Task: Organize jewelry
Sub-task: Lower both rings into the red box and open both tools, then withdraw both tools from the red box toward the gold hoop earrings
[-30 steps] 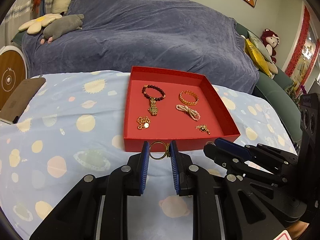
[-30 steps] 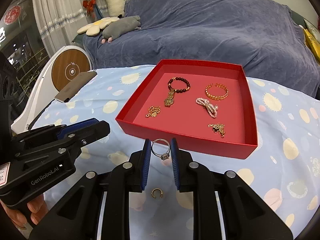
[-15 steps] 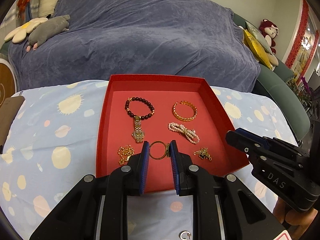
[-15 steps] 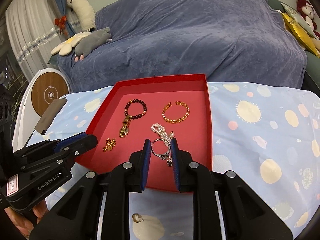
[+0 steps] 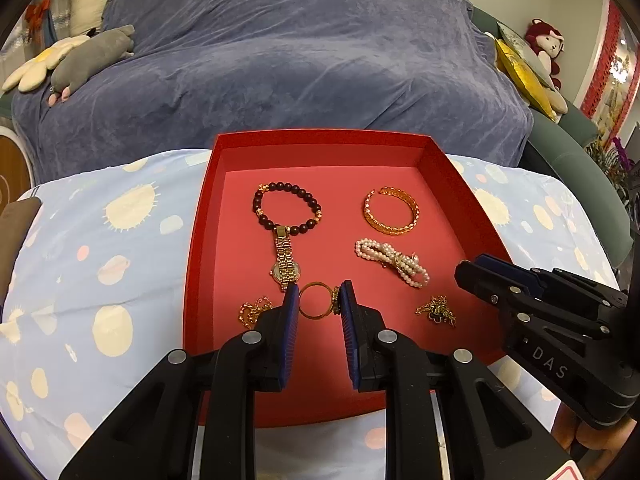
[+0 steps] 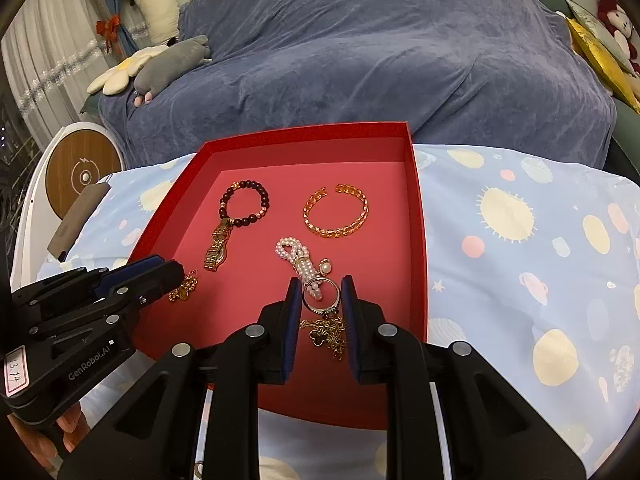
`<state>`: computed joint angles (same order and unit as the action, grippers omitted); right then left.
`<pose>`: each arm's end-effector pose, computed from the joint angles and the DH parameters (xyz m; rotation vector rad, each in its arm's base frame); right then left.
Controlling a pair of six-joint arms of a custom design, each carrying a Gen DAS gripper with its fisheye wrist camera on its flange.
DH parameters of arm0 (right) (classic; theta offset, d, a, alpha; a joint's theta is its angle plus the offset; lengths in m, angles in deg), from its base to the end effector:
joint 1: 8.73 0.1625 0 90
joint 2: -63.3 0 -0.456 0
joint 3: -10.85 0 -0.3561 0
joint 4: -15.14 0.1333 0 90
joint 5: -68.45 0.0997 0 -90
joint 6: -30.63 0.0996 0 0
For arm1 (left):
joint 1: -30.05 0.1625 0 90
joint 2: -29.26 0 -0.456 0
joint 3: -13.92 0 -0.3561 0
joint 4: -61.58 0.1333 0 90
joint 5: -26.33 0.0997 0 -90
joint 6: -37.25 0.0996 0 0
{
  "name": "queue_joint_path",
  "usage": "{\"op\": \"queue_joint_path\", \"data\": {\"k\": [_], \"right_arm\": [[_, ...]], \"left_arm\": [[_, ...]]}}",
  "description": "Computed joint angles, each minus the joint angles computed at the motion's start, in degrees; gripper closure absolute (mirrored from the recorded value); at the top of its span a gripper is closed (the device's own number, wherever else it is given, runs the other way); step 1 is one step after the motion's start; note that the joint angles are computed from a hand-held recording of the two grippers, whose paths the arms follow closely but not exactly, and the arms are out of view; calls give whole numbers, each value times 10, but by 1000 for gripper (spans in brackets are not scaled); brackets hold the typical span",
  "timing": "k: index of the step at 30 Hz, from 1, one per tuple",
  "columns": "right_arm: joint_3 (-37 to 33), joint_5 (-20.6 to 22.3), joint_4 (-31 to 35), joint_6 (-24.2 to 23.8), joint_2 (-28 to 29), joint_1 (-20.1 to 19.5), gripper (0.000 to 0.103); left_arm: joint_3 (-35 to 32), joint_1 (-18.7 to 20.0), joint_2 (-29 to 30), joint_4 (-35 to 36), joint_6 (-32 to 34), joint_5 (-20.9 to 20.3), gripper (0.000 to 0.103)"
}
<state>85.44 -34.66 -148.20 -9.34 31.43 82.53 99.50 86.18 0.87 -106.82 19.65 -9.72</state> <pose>0.1279 -0.7815 0.1290 0.8685 -2.5493 0.5927 -0.2172 -0.7072 0.0614 0.1080 2.2985 -0.8926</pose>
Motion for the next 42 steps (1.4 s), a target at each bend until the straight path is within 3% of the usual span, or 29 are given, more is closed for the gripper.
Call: {"op": "queue_joint_path", "data": {"k": [10,27,31,35,42], "right_arm": [[11,-6,-2,-18,6,7,83],[27,15,-16,-5,-11,6,81],[60,27,-33,-10,-33,4,81],[111,36,-53,-29,-63,2,81],[182,41,-71,-49,-106,-6,78]], "left_arm": [[-6,7,-2,28,-18,-5,85],[10,1,-13,15,-30,7,83],[28,-11,-20,-6,-25,22,83],[61,-26,-28,-20,-30,44,76],[134,-44,-62,-10,-91,33,75]]}}
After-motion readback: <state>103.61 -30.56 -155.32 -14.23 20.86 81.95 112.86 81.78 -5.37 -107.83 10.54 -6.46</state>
